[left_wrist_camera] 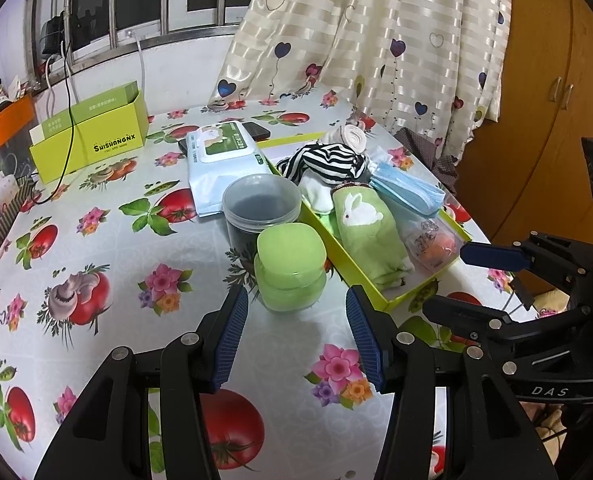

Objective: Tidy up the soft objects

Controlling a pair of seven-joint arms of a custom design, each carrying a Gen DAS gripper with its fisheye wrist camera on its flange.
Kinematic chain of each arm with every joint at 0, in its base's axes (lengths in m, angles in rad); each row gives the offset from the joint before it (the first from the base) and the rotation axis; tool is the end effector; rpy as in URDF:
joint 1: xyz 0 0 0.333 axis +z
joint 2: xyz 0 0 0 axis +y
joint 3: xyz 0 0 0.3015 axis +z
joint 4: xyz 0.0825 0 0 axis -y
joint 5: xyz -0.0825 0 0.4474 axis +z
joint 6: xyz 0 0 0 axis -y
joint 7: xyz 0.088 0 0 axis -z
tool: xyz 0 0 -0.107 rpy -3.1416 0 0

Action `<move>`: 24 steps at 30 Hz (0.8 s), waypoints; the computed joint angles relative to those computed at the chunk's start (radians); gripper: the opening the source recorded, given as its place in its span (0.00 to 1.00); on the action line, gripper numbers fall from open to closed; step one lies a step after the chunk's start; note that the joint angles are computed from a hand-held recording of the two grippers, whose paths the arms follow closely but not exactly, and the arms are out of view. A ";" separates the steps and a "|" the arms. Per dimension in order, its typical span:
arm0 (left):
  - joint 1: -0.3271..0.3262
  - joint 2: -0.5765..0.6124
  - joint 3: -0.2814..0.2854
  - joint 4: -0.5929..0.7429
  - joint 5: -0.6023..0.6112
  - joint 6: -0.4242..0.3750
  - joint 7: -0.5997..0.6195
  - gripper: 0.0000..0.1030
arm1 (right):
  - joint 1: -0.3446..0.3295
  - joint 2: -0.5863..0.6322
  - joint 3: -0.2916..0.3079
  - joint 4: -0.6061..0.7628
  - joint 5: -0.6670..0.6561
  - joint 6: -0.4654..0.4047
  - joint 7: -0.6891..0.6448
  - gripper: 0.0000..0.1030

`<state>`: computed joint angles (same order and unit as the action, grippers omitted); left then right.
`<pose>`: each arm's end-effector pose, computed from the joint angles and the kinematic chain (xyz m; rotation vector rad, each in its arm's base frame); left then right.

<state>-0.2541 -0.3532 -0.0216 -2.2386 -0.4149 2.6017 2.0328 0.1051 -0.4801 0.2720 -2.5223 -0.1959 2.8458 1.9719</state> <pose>0.5410 -0.1455 0.5599 -1.3905 2.2433 -0.9706 0.4695 0.2016 0.4868 -1.8605 1.5803 -0.6906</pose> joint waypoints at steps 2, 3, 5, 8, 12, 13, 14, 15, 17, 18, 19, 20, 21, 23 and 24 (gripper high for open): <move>0.001 0.003 0.000 0.003 0.000 -0.006 -0.001 0.51 | 0.001 0.000 -0.001 0.001 0.001 -0.002 0.000 0.63; 0.001 0.005 0.000 0.004 -0.001 -0.008 0.001 0.51 | 0.002 0.000 -0.002 0.001 0.000 -0.002 -0.001 0.63; 0.002 0.006 -0.001 0.005 -0.002 -0.009 0.001 0.51 | -0.001 0.000 0.001 0.001 -0.002 -0.001 0.003 0.63; 0.003 0.008 -0.002 0.006 -0.004 -0.011 0.003 0.51 | 0.001 0.002 -0.001 0.002 -0.002 0.000 0.001 0.63; 0.005 0.013 -0.003 0.012 -0.007 -0.021 0.005 0.51 | 0.000 0.005 -0.001 0.003 -0.003 -0.001 0.001 0.63; 0.005 0.014 -0.003 0.012 -0.008 -0.020 0.006 0.51 | 0.000 0.004 -0.001 0.002 -0.004 0.001 0.002 0.63; 0.006 0.013 -0.005 0.011 -0.007 -0.018 0.006 0.51 | -0.001 0.004 -0.001 0.002 -0.004 0.002 0.003 0.64; 0.007 0.013 -0.005 0.011 -0.008 -0.018 0.005 0.51 | -0.002 0.006 -0.001 0.002 -0.004 0.003 0.003 0.64; 0.008 0.014 -0.005 0.014 -0.007 -0.024 0.004 0.51 | 0.002 0.007 -0.003 0.004 -0.002 -0.001 0.000 0.64; 0.009 0.014 -0.006 0.015 -0.006 -0.028 0.003 0.51 | 0.003 0.010 -0.006 0.006 -0.001 -0.002 -0.003 0.64; 0.009 0.015 -0.008 0.015 -0.006 -0.027 0.003 0.51 | 0.002 0.010 -0.005 0.005 -0.002 -0.001 -0.003 0.64; 0.009 0.014 -0.009 0.014 -0.006 -0.025 0.003 0.51 | 0.000 0.011 -0.004 0.005 -0.003 0.002 -0.001 0.64; 0.009 0.014 -0.009 0.014 -0.006 -0.026 0.003 0.51 | -0.001 0.013 -0.003 0.006 -0.004 0.005 0.001 0.64; 0.009 0.014 -0.008 0.016 -0.006 -0.032 0.002 0.51 | 0.001 0.014 -0.006 0.006 -0.002 0.001 -0.002 0.64; 0.010 0.015 -0.009 0.016 -0.005 -0.032 0.002 0.51 | 0.003 0.015 -0.008 0.007 -0.001 0.000 -0.005 0.64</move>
